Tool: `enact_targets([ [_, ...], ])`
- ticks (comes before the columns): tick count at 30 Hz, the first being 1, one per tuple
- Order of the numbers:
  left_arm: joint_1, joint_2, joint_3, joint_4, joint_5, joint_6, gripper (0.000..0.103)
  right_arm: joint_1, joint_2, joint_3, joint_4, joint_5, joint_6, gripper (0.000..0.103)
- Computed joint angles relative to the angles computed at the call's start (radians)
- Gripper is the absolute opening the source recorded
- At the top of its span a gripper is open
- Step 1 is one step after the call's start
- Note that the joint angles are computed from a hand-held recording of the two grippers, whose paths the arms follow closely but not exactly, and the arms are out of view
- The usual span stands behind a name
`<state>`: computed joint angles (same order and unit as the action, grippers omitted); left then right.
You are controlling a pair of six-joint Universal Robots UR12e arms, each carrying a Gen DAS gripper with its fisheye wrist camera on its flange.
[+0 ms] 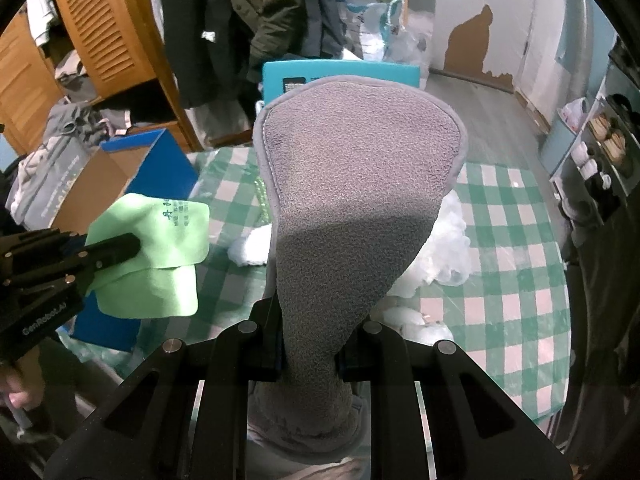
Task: Organize soft objects
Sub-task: 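Carry the grey pad and green cloth over the cardboard box with both tools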
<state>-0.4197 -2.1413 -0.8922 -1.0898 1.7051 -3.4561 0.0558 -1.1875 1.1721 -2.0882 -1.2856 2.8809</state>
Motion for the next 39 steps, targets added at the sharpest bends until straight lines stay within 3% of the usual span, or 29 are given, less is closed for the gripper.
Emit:
enact_targets([
  [23, 0.014, 0.068, -0.074, 0.039, 0.108, -0.028, 0.010, 0.043, 0.020, -0.062, 0.025, 0.048, -0.029, 0.016],
  [39, 0.059, 0.147, -0.182, 0.077, 0.127, -0.103, 0.010, 0.096, 0.056, -0.137, 0.056, 0.079, -0.050, 0.016],
])
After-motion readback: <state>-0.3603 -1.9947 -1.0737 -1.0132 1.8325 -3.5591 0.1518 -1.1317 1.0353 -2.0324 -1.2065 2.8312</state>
